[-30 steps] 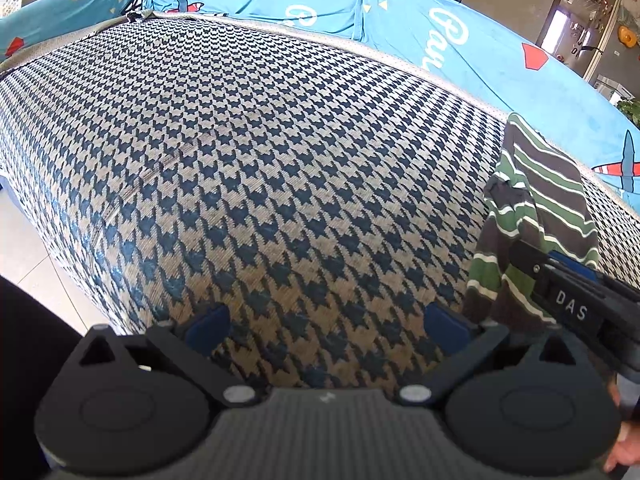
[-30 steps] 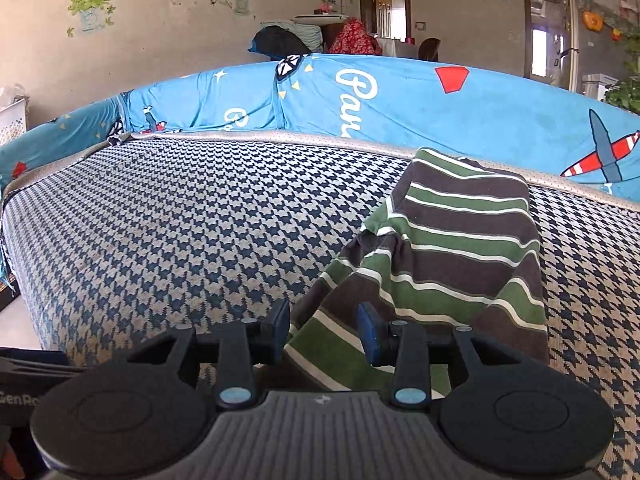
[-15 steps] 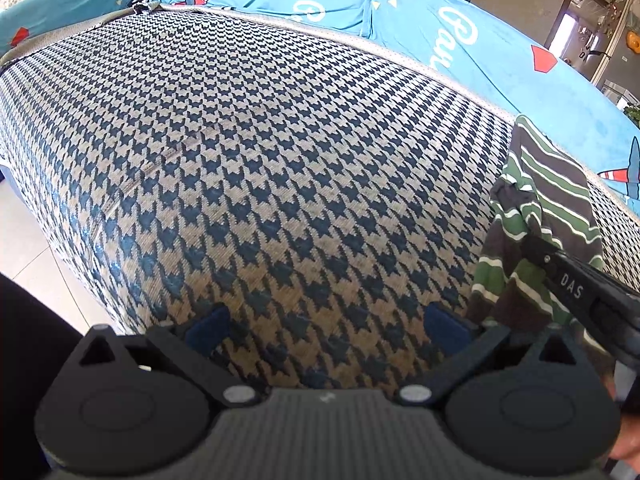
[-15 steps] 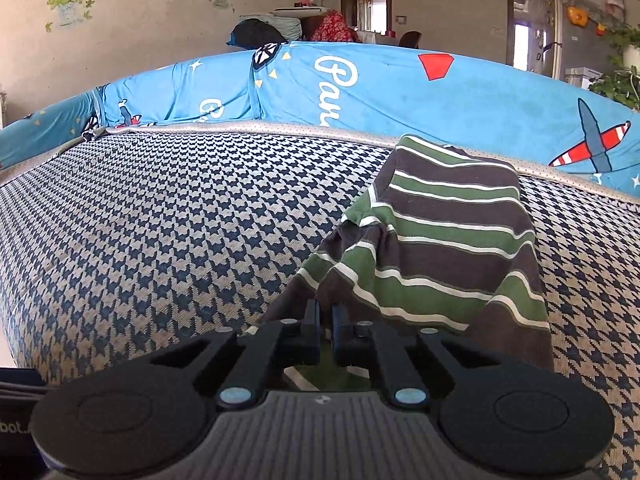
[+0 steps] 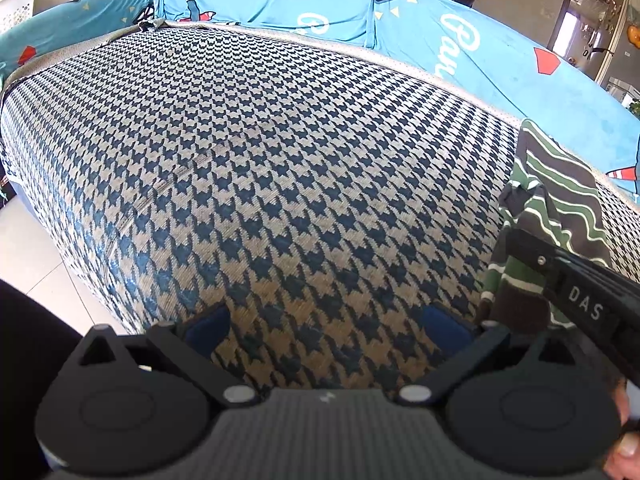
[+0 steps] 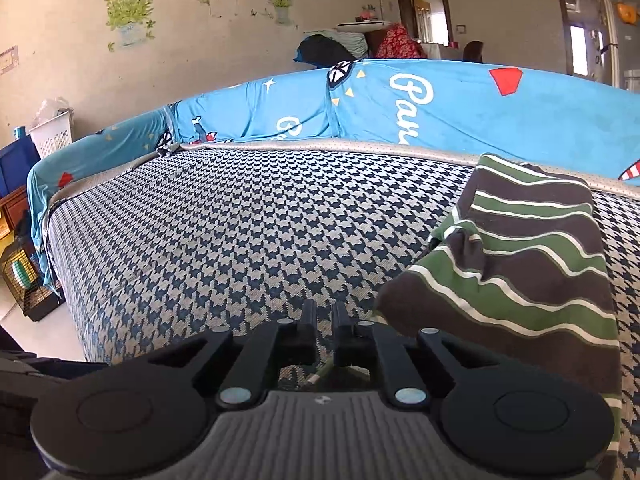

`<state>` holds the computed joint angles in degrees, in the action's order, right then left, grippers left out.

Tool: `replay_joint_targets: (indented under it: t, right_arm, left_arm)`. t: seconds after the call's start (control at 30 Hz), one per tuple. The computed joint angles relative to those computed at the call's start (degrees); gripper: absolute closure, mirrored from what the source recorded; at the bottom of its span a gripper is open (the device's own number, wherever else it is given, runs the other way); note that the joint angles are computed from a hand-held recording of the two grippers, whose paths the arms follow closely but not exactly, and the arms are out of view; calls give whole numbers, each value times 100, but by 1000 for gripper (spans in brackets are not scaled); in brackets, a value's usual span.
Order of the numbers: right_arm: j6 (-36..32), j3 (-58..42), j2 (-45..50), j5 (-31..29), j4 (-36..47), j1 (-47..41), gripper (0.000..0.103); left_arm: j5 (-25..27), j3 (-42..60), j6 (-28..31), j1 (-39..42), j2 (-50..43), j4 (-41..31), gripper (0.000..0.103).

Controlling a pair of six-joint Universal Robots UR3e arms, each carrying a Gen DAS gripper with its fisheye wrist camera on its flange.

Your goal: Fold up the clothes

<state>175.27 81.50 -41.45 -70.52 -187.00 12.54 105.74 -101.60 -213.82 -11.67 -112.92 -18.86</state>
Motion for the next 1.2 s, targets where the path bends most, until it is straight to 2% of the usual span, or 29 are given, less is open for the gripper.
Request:
replay_joint_targets:
  t: [0.2,0.33,0.6,0.7,0.83,0.93,1.07,1.13,1.2]
  right_arm:
    - [185,459,-382,-304,51,-186,91]
    - [195,1014,-739,-102,-66,-322,87]
    - [-510,2229,-1372,362,-326,-213,85]
    - [-826,2700,-1606,438,-400,-109,78]
    - [-1211,3167,-1792,607,-555,10,64]
    - [-1482,3337,-1804,589,-620,137,60]
    - [-1742,3387,-1642,372,-911,328,60]
    - [-1769,3318,-1482,22,-1119,473,62]
    - [-1753,3234,-1389,-146,-1115,521,78]
  left_arm:
    - [-34,-63,50,29,43,24,0]
    - [105,-76,6,-20,56,69,0]
    - [170,-188,-14,-5,122,198,0]
    - [193,-187,-3,-1,120,172,0]
    - [202,-211,17,-8,119,199,0]
    - [224,-266,-2,-32,137,236,0]
    - [236,-258,39,-16,123,232,0]
    - [246,-264,42,-25,127,230,0]
    - [257,-254,27,-40,121,224,0]
